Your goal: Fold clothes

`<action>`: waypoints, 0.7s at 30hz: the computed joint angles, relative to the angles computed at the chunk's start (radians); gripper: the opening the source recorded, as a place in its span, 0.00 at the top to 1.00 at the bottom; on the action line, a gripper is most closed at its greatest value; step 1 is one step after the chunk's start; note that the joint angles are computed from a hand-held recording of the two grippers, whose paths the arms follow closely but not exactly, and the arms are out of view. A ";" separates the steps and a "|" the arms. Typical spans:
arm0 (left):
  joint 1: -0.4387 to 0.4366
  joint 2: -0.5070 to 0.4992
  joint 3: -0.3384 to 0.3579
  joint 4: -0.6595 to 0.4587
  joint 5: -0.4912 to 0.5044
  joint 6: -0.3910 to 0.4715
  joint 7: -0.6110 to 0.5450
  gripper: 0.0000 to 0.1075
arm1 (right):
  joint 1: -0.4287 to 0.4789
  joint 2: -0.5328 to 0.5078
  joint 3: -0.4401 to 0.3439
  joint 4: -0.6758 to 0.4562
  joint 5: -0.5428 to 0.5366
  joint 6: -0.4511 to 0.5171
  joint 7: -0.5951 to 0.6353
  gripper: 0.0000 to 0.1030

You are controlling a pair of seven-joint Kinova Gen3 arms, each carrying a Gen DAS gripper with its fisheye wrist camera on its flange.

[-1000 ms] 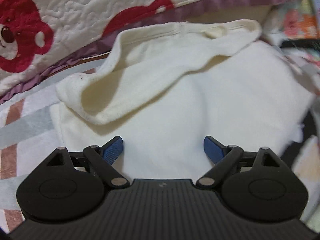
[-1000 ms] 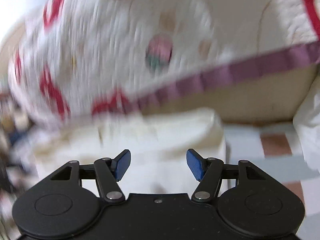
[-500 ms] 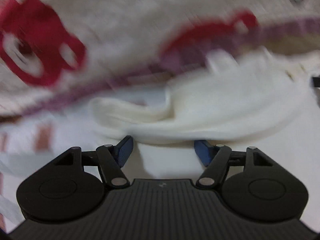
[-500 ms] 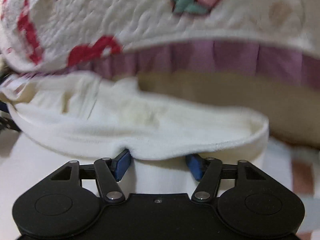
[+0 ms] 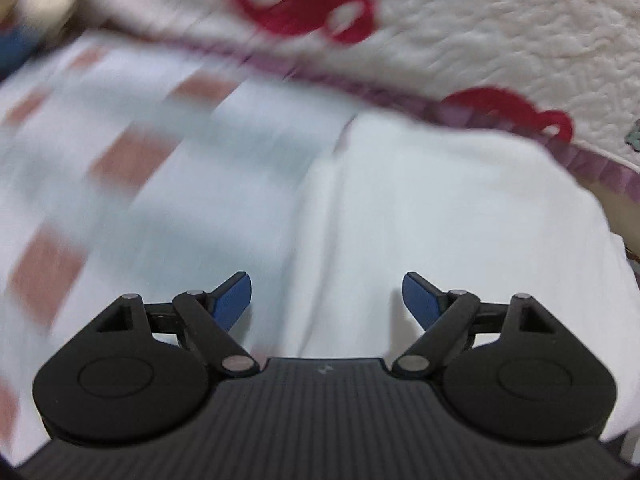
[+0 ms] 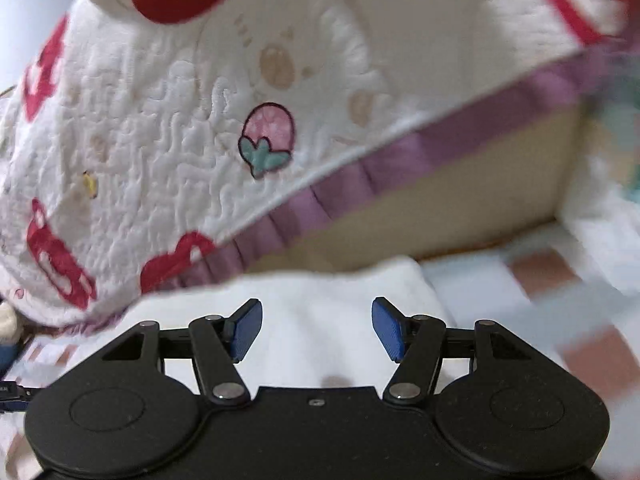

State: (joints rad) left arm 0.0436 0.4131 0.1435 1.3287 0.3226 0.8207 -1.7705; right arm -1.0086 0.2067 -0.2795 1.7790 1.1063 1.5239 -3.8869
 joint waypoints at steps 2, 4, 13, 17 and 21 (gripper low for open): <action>-0.044 -0.049 -0.011 0.085 0.042 0.000 0.002 0.23 | -0.034 0.029 -0.045 -0.024 -0.075 0.081 0.033 0.35; -0.065 -0.076 -0.049 0.119 0.084 0.023 0.006 0.20 | -0.034 0.046 -0.124 -0.044 -0.138 0.163 0.008 0.35; -0.152 -0.074 -0.099 0.182 0.358 0.170 -0.020 0.18 | -0.194 0.050 -0.047 -0.114 -0.432 0.299 -0.355 0.35; -0.297 -0.070 0.027 0.267 0.505 0.166 -0.081 0.09 | -0.149 0.069 -0.135 -0.088 -0.401 0.250 -0.512 0.35; -0.468 0.001 0.184 0.323 0.668 0.184 -0.068 0.08 | -0.284 0.026 -0.001 -0.038 -0.334 0.169 -0.674 0.34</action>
State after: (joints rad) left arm -0.4247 0.4144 0.3278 1.6514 0.9902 1.0042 -1.8384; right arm -1.2926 0.2324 -0.2801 1.7414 0.7726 1.6925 -4.5613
